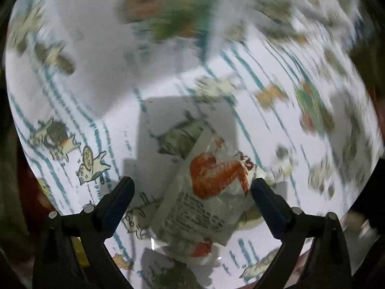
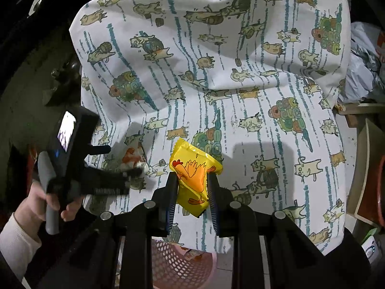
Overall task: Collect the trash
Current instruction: 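Lift the white wrapper off the cloth with the left gripper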
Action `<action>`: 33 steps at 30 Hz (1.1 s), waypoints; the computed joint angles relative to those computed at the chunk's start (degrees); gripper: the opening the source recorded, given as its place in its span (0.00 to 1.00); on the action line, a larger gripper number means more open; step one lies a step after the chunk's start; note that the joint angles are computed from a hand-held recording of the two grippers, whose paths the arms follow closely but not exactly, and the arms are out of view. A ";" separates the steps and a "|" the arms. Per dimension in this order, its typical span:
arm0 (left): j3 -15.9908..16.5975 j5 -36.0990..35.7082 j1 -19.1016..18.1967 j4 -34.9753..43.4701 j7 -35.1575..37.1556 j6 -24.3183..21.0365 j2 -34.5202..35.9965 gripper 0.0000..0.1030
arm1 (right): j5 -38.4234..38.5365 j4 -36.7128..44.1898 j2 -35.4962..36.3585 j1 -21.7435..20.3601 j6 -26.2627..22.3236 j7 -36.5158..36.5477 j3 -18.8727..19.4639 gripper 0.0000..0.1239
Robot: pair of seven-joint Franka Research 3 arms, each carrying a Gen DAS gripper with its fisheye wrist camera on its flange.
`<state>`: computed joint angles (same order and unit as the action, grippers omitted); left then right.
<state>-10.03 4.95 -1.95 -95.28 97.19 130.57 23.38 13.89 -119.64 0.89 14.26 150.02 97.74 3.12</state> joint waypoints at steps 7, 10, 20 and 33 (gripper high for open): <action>-2.45 -13.94 6.42 0.12 4.42 -0.95 0.05 0.94 | -0.53 0.52 0.73 0.24 -0.67 -0.27 0.08 0.21; -3.41 -20.93 9.18 -2.78 10.10 -2.16 -1.98 0.94 | -1.01 0.59 0.84 0.39 -0.80 -0.07 0.13 0.21; 0.18 -13.44 3.32 -16.22 8.37 6.82 -10.30 0.87 | -2.20 -0.30 0.49 0.74 -1.13 0.75 0.24 0.21; 0.76 -13.24 3.24 -24.19 9.57 13.86 -17.85 0.60 | -2.20 -1.78 -1.68 0.68 0.01 1.22 0.42 0.21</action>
